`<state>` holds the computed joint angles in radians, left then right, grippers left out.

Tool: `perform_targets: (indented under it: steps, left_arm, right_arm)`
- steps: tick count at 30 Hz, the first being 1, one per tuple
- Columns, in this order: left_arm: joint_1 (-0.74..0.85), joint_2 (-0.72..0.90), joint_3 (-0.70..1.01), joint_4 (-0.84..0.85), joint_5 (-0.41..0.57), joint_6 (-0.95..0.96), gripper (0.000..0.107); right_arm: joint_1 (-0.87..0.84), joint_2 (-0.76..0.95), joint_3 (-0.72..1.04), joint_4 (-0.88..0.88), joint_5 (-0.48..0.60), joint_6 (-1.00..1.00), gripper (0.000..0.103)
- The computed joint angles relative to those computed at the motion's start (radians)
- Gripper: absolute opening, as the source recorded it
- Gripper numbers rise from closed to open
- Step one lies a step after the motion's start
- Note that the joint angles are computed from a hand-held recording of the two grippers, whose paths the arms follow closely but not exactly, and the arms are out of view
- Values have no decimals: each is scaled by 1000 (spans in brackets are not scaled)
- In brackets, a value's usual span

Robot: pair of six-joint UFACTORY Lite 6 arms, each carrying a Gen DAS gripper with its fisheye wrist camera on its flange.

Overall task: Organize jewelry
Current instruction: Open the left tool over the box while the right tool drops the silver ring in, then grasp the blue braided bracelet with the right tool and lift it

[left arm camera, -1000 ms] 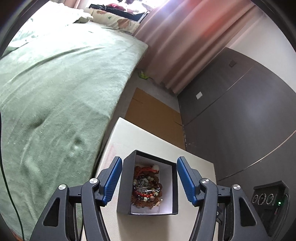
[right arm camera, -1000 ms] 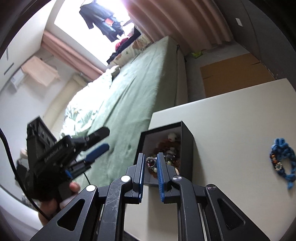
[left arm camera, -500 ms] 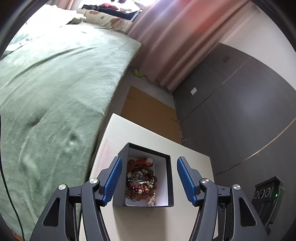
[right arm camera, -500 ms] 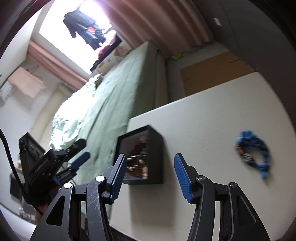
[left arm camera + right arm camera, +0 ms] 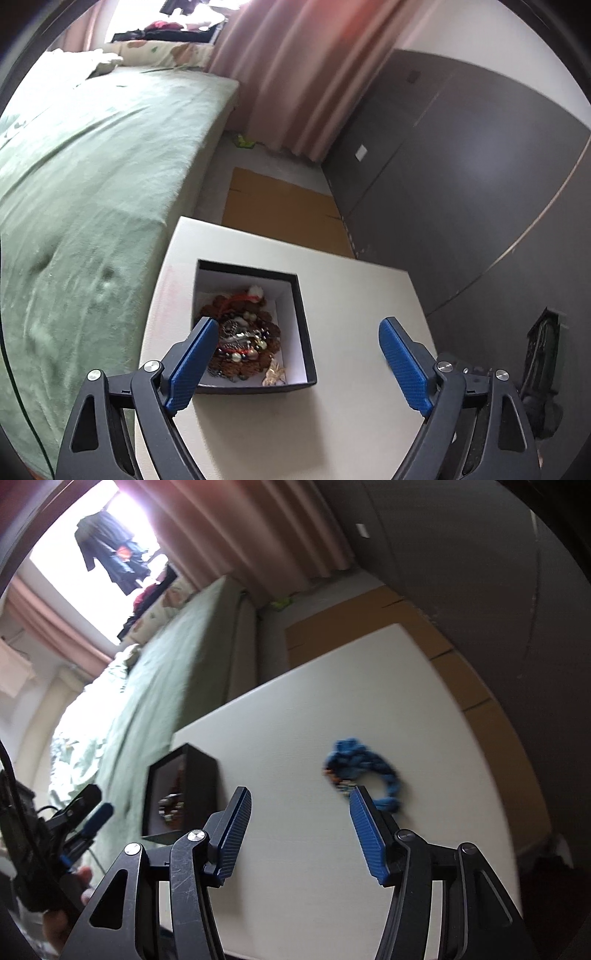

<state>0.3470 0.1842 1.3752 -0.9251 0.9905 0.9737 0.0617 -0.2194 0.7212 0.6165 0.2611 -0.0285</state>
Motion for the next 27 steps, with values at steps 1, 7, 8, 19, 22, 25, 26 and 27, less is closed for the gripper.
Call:
perform_targets:
  steps: [1,7,8,19,22,25,26,27]
  left_arm:
    - [-9,-2,-7,5,-6,1,89]
    - [-41,2,-23,23,-53,3,89]
    - [-44,6,-21,25,-56,1,89]
    - [-97,71,15,71,-117,-43,89]
    - [-110,92,23,79,-133,-53,89]
    - [-124,105,27,91,-150,-68,89]
    - [-127,106,26,95,-154,-67,89]
    - [-131,104,21,99,-161,-66,89]
  right_arm:
    - [-11,0,-2,-39,5,29,57]
    - [-49,27,-8,-304,14,243,56]
    - [-50,34,-8,-337,14,271,56]
    - [12,271,156,-805,42,685,56]
    - [39,338,204,-938,51,803,56]
    - [57,397,242,-979,61,840,51]
    - [64,396,249,-1001,70,851,40]
    - [71,402,261,-980,79,822,28]
